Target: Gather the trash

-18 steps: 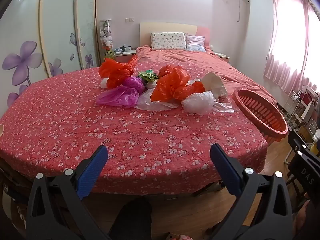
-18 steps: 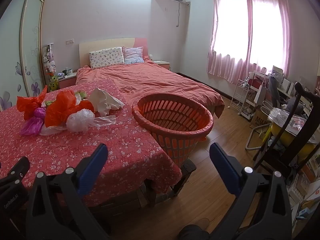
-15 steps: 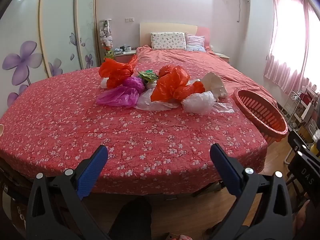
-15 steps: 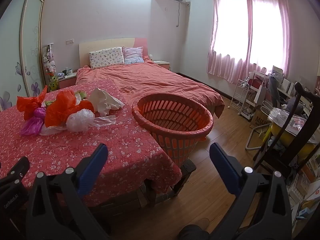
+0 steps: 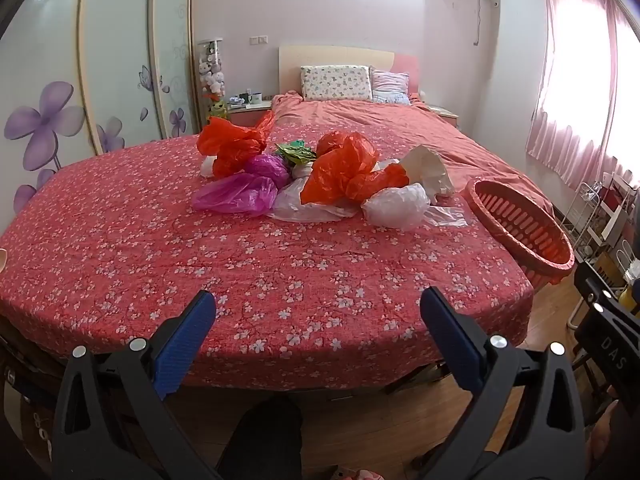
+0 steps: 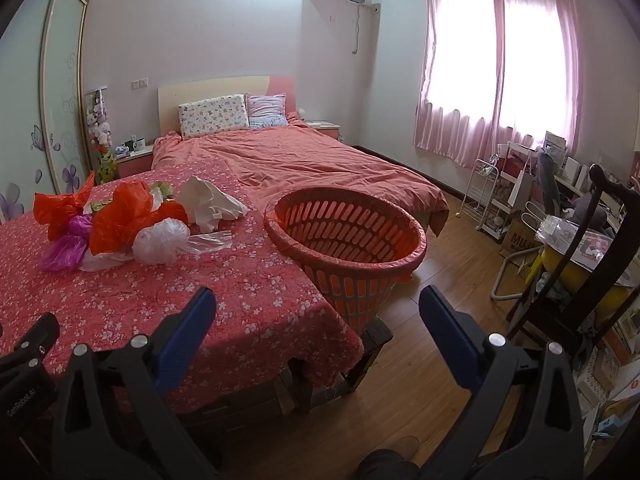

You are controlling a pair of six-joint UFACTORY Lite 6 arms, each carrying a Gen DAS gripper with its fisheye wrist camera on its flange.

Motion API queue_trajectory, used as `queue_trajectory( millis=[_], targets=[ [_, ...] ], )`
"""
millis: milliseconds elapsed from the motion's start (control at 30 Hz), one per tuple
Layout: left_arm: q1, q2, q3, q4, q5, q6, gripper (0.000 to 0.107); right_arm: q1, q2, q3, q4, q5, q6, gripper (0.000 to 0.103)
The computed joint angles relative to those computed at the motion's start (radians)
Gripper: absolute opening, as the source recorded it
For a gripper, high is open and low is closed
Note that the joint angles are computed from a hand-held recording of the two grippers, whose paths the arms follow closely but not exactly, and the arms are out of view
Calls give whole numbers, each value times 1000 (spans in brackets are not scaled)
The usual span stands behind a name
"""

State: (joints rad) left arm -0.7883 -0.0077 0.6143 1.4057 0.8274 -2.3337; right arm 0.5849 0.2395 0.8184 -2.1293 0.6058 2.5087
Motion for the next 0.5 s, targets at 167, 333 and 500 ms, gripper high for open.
queue_trajectory(
  millis=[167, 333, 500],
  targets=[
    [2, 2, 1, 1, -2, 0, 101, 0, -1, -2, -1, 0, 1, 99],
    [1, 2, 5, -4, -1, 4, 101, -1, -3, -5, -3, 1, 4, 99],
    [0, 0, 1, 0, 0, 0, 101, -1, -4, -6, -4, 1, 4, 99]
  ],
)
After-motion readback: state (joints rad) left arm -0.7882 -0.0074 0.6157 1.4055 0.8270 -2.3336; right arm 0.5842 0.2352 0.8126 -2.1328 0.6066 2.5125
